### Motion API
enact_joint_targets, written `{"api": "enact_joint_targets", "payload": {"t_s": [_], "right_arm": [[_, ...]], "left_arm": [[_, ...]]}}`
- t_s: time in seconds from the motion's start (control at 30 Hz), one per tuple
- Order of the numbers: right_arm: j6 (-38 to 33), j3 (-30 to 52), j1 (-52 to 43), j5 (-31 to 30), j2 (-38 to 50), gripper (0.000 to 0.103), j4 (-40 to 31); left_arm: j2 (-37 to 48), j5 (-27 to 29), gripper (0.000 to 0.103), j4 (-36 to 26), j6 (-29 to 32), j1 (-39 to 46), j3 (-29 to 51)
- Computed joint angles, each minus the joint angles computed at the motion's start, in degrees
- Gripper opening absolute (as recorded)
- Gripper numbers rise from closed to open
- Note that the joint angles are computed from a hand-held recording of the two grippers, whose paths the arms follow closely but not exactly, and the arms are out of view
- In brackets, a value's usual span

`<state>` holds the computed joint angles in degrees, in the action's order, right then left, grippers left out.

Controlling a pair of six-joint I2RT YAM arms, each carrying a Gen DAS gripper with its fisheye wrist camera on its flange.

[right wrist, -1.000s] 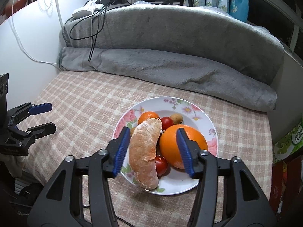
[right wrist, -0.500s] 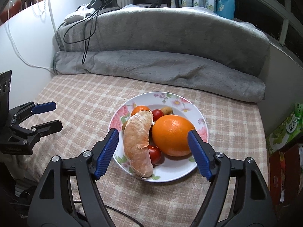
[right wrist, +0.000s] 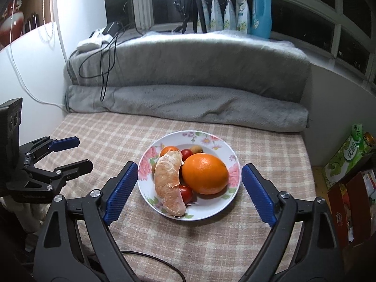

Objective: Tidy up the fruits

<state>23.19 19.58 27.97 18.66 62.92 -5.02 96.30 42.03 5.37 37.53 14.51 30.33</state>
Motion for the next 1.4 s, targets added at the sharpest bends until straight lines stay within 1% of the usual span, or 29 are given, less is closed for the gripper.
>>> {"api": "enact_joint_targets", "payload": {"t_s": [0.27,0.33,0.4,0.43,0.5,0.57,0.67,0.87,1.07,1.2,1.4], "right_arm": [[3.45,-1.00,3.17,4.81,-9.16,0.093,-6.48],[4.56,-1.42,4.54,6.53,-11.38,0.095,-8.05],[6.02,-2.14,6.01,8.49,-14.20,0.101,-9.68],[6.70,-2.59,6.61,9.19,-15.78,0.101,-10.50],[7.04,-3.26,6.53,9.36,-18.02,0.101,-11.43],[8.14,-3.88,7.25,10.41,-19.87,0.102,-12.69],[10.11,-4.77,8.32,12.20,-21.96,0.103,-14.51],[12.93,-5.47,8.62,13.40,-27.76,0.103,-19.49],[14.23,-4.21,10.02,15.91,-30.51,0.103,-24.03],[14.63,-3.94,10.50,16.47,-30.18,0.103,-24.44],[13.95,-4.19,9.14,15.16,-29.05,0.103,-22.92]], "left_arm": [[-5.18,-2.96,0.080,1.14,-2.54,-2.62,-3.18],[-6.66,-3.78,0.080,1.24,-3.32,-3.10,-3.85],[-8.13,-4.25,0.080,1.42,-4.07,-3.46,-4.49],[-8.82,-4.34,0.080,1.50,-4.41,-3.60,-4.81],[-10.16,-4.15,0.081,1.16,-4.72,-3.56,-5.30],[-11.42,-4.38,0.083,1.23,-5.26,-3.76,-5.90],[-13.07,-4.46,0.084,1.37,-6.04,-4.04,-6.70],[-16.03,-4.65,0.084,0.49,-6.37,-4.88,-7.55],[-18.23,-4.21,0.084,-0.06,-6.92,-4.78,-7.84],[-18.65,-4.28,0.084,-0.03,-7.08,-4.84,-8.03],[-18.29,-4.42,0.084,-0.52,-6.84,-4.85,-7.52]]}}
